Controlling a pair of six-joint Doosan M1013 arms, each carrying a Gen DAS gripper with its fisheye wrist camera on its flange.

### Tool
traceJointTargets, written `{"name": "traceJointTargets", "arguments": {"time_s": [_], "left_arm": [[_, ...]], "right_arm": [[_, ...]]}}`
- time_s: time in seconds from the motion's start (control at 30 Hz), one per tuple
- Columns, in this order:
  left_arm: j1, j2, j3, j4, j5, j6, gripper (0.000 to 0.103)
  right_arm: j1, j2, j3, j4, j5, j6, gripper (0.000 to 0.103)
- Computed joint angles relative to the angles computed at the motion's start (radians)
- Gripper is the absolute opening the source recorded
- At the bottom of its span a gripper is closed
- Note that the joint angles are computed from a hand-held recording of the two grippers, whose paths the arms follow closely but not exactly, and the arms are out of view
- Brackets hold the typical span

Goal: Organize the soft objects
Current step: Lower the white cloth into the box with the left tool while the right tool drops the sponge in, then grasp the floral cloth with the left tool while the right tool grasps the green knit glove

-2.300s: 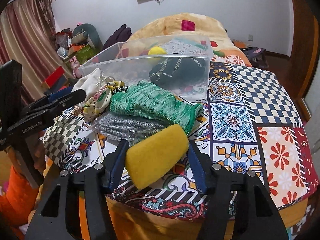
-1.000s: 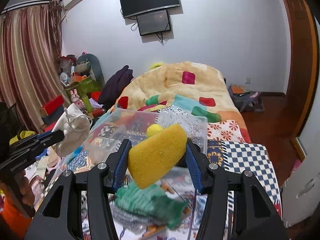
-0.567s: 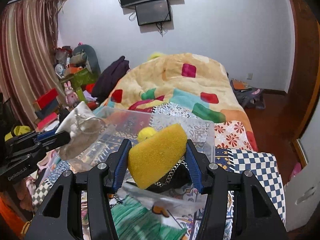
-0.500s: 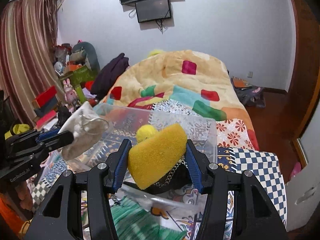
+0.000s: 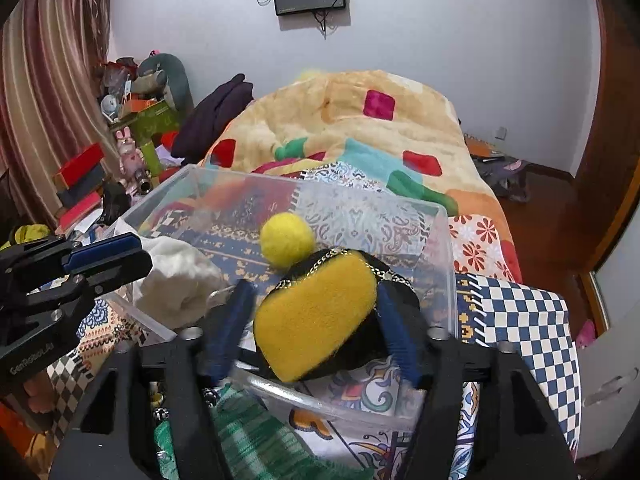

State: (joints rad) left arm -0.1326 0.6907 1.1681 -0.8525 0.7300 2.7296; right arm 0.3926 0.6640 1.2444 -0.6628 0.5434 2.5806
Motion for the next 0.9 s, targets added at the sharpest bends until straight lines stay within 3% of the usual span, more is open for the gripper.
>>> {"name": "traceJointTargets", "arguments": {"time_s": [0.03,0.2,0.4,0.7,0.9], "left_arm": [[0.001,-0.003,0.003,-0.004,0.003,0.003,0.024],[0.018,-0.025,0.031,-0.071,0.018,0.034,0.062],[0.031,-0.063,0.087,-0.135,0.018,0.112,0.076],[0.041,-0.067,0.124,-0.072,0.135,0.060,0.080],[0.038,-0.059,0.137,-0.028,0.152,0.016,0.080]], "right_arm": [[0.003,-0.001,0.002,-0.024,0.003,0.020,0.077],[0.010,-0.023,0.019,-0.064,0.001,0.048,0.078],[0.023,-0.073,0.083,-0.138,-0.047,0.141,0.086],[0.040,-0.094,0.138,-0.081,-0.078,0.118,0.086],[0.039,-0.080,0.148,0.040,-0.084,0.033,0.086]]}}
